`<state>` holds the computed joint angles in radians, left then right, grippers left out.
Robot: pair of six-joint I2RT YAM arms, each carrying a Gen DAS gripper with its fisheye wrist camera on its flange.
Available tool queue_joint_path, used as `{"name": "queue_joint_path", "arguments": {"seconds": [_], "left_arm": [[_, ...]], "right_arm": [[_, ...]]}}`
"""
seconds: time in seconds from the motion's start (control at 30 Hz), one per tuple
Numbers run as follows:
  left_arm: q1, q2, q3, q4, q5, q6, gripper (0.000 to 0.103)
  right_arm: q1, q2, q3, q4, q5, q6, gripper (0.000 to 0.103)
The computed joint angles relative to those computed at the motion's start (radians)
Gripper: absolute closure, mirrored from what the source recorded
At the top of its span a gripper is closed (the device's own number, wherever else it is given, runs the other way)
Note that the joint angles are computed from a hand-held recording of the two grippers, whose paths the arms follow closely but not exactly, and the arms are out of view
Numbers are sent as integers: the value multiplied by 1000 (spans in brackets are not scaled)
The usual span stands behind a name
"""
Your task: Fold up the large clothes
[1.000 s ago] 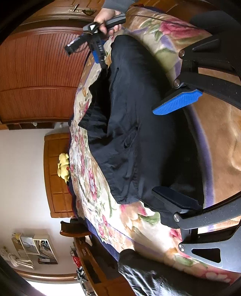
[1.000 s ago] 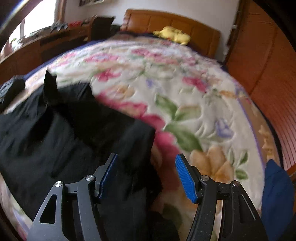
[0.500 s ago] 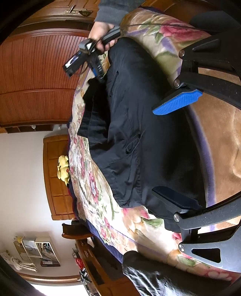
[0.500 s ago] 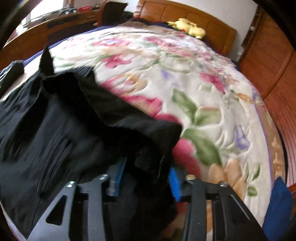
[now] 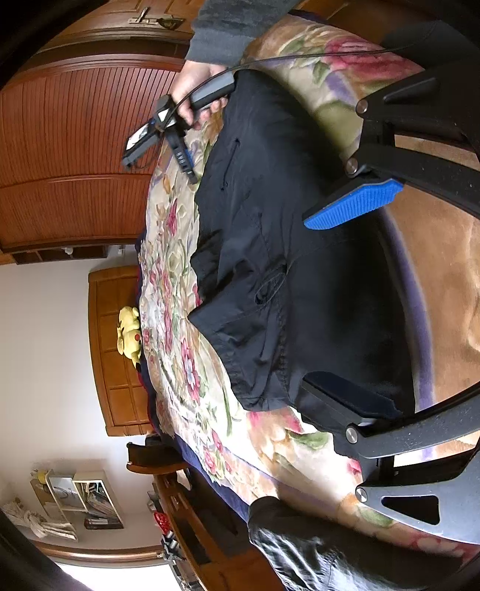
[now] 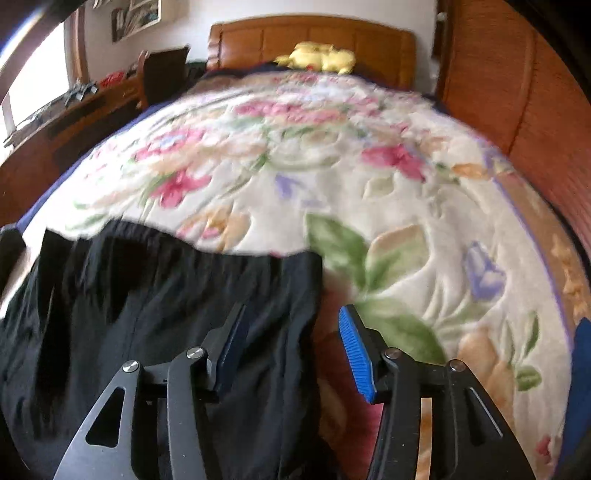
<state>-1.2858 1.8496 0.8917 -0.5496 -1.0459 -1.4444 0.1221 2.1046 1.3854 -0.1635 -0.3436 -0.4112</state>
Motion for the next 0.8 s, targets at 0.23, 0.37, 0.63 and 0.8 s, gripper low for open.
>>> {"name": "queue_joint_path", "arguments": {"seconds": [0.23,0.37,0.63,0.8], "left_arm": [[-1,-10,-33,-39,10,-83,23],[-7,-34,-61,-31,24,-112,23],[-29,-29,-16,-67,-2,-98,23],[-39,-23,-1,-90,-9,-105,23]], "right_arm": [[16,135,144,-150,34,-23,50],[19,103,87,-104,9,-97,97],[15,-7,-100,189,222,-34,100],[4,-1,-109,192,223,-28,94]]}}
